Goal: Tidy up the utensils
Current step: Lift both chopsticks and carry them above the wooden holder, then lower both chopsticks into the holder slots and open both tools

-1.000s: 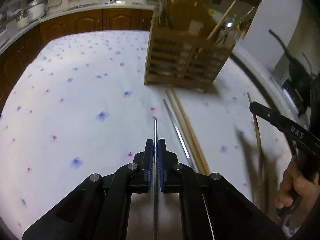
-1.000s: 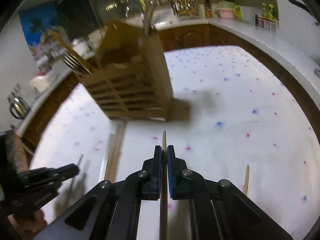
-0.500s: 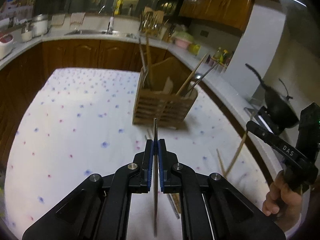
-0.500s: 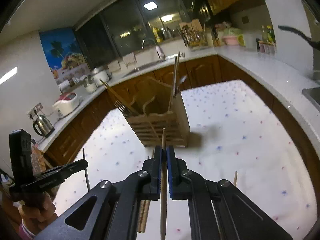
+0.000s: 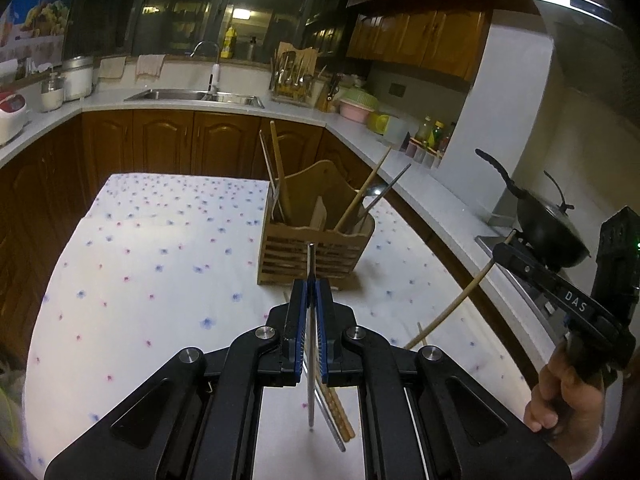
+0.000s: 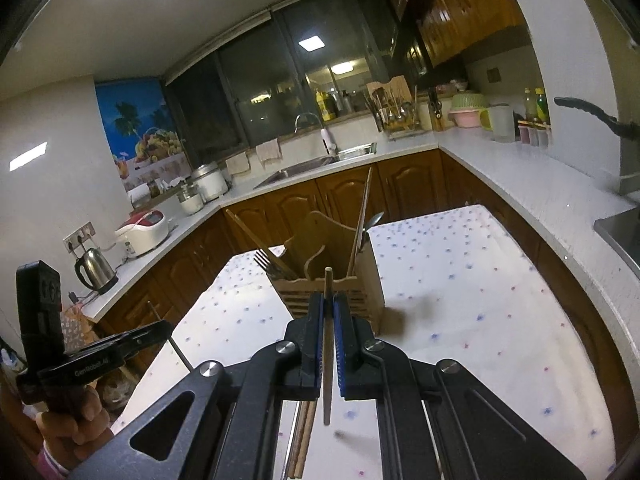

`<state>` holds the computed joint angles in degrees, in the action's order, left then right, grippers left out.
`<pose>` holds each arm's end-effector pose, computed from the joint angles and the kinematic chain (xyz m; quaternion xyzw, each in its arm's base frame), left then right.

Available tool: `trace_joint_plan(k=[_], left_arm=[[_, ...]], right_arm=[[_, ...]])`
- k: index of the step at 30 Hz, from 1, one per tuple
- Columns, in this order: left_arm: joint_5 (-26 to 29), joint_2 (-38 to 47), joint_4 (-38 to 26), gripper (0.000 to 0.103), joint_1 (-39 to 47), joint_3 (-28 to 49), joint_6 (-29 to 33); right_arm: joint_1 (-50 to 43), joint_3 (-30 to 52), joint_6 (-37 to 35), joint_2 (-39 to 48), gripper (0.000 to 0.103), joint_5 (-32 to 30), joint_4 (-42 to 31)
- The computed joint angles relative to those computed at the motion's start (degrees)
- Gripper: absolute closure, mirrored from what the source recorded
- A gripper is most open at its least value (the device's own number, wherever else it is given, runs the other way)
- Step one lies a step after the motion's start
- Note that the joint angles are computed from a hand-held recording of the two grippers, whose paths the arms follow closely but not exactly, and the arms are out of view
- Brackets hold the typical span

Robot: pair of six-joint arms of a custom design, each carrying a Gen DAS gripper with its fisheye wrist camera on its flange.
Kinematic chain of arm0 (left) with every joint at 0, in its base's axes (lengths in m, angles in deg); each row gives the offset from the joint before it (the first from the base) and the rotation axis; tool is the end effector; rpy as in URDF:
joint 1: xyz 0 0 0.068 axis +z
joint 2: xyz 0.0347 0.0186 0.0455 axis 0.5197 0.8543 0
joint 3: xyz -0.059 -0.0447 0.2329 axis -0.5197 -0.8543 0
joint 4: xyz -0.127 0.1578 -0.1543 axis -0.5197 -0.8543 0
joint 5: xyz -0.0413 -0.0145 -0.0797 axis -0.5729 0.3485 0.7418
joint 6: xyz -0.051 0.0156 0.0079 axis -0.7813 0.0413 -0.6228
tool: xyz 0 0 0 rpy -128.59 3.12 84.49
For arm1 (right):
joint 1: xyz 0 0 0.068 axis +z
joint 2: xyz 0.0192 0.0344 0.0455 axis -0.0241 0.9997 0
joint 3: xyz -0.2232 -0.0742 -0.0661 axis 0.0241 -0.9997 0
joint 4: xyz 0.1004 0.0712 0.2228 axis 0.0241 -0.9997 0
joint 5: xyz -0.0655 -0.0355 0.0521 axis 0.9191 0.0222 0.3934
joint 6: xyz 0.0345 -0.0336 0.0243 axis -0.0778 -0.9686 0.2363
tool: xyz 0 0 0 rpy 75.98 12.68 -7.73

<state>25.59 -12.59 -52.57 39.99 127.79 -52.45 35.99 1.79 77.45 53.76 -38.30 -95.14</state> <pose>0.2519 0.0120 0.2570 0.2434 0.8370 -0.2778 0.4038 0.1379 0.0784 0.2554 0.1712 0.8332 0.0635 0.5220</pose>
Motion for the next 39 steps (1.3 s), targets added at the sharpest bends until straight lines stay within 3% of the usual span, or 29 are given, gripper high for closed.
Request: trace_joint_plan(k=[14, 27, 35, 39], left_arm=[[-1.22, 0.38, 5.24, 0.099, -3.41, 3.28, -6.58], [-6.08, 6.68, 19.14, 0.099, -9.89, 13.28, -21.08], [-14.80, 14.87, 27.94, 0.099, -15.86, 20.22, -28.13], [-19.22, 18.24, 32.19, 0.099, -18.15, 20.17, -29.49]], right_arm=[[-3.71, 1.42, -3.69, -0.72, 0.098, -1.42, 1.14], [-17.39, 7.38, -14.35, 6.44, 0.098, -9.64, 12.27], [-24.35, 13.08, -18.87, 15.87, 0.098, -12.94, 21.05], [-26.44, 13.93, -19.74, 20.65, 0.098, -14.22, 25.15]])
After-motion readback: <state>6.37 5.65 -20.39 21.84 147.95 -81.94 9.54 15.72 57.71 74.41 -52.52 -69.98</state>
